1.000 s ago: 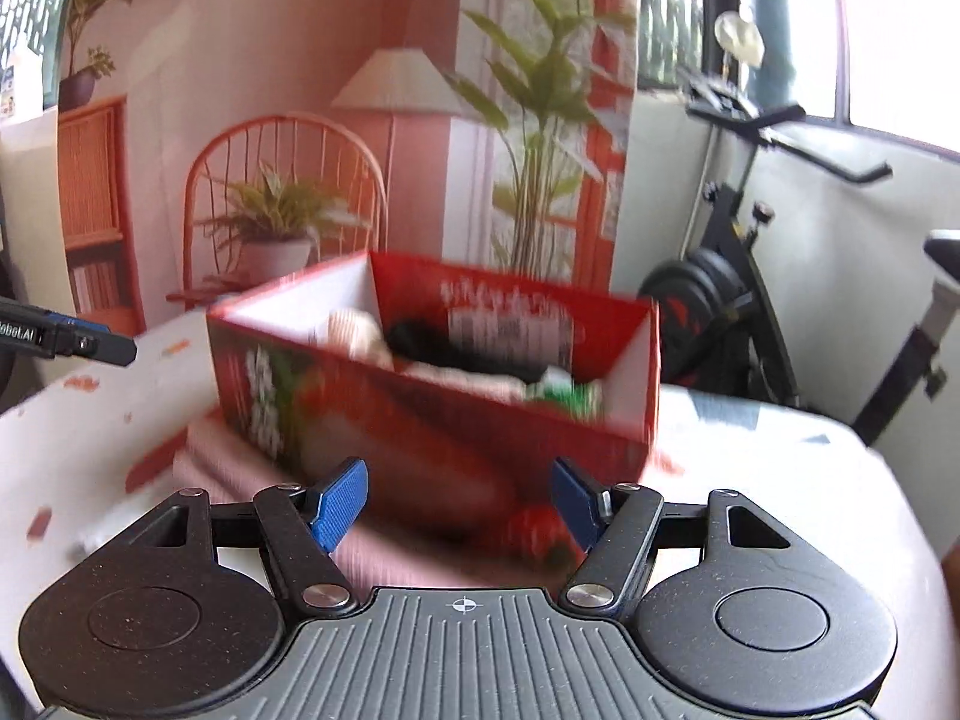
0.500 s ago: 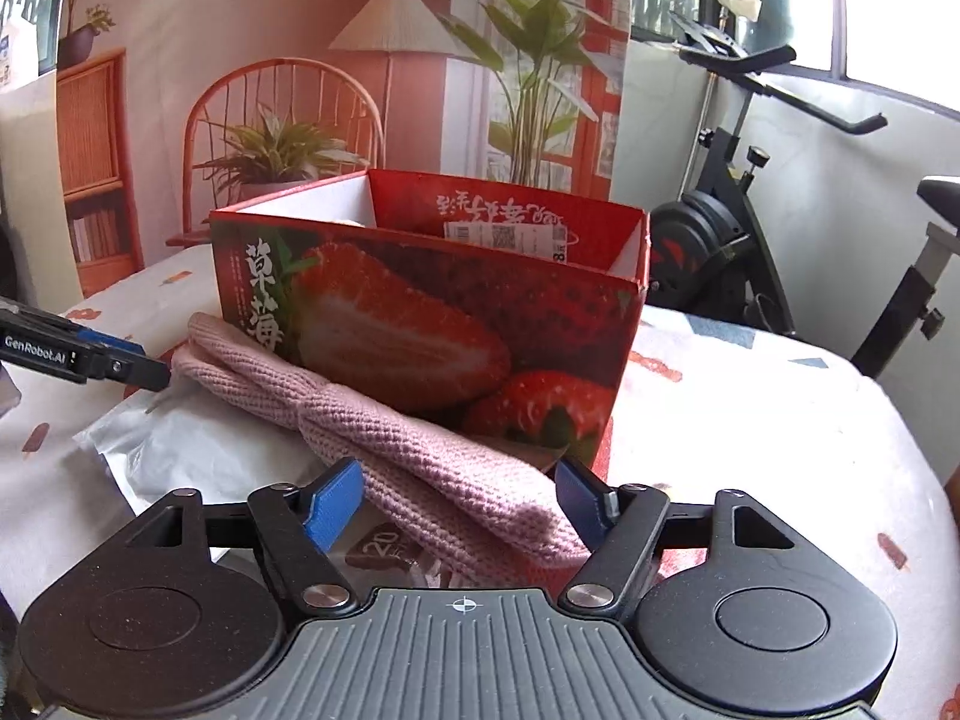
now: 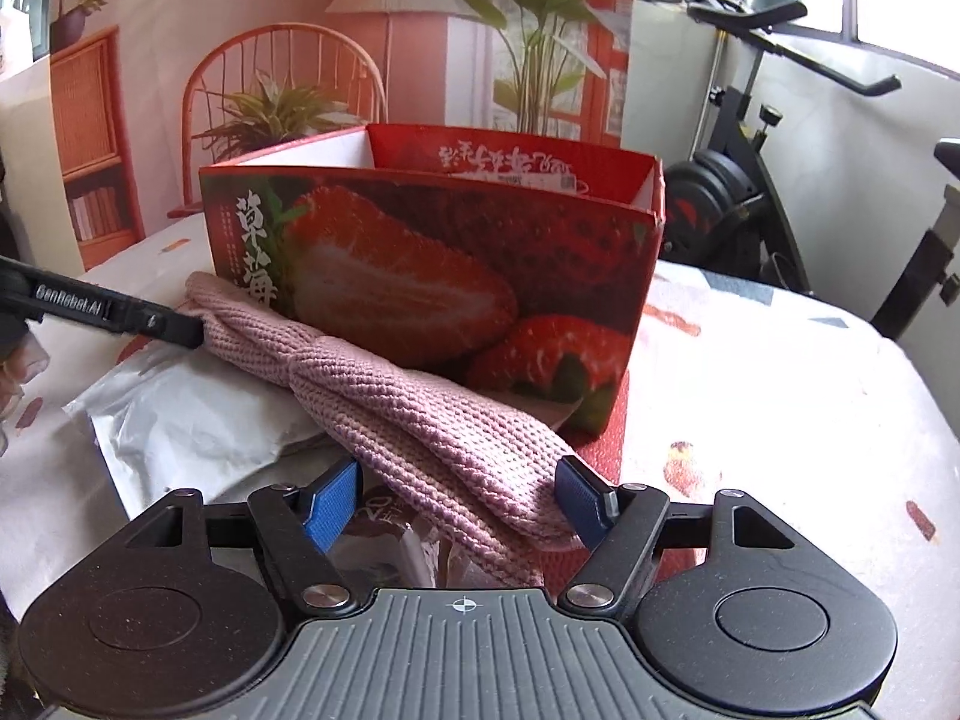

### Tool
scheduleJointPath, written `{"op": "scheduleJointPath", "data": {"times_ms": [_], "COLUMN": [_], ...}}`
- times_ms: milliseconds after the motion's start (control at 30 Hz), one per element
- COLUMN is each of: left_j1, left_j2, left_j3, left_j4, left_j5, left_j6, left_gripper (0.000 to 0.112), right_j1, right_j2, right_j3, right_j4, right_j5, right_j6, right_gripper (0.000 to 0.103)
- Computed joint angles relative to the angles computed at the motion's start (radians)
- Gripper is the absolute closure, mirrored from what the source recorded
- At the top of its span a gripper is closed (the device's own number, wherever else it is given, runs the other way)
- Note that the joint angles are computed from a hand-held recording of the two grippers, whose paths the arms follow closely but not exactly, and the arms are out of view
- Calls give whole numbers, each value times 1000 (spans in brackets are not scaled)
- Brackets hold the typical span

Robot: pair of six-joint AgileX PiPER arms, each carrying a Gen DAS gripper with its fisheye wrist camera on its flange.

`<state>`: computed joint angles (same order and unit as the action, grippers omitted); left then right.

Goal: Organize soft objects
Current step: 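Move both grippers back to the pile over the pink knit towel, then close the left gripper on the pink towel while the right gripper grasps it too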

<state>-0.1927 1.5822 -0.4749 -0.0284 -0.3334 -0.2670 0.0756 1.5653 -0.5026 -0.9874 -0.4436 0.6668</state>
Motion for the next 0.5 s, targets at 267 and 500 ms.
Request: {"op": "scheduleJointPath", "data": {"times_ms": [267,500], "left_j1": [96,75], "left_j2": [-12,58], "left_j3": [-20,-133], "left_j4": [359,388], "left_j5": [-11,78], "left_j6": [-408,-516], "left_gripper": [44,43], "right_j1": [-65,-66], "right_j2": [32,49], "right_j3": [-15,-18], "right_j4": [-90,-92], "right_j5": [-69,-86], "right_j6": [101,99], "right_gripper": [55,63]}}
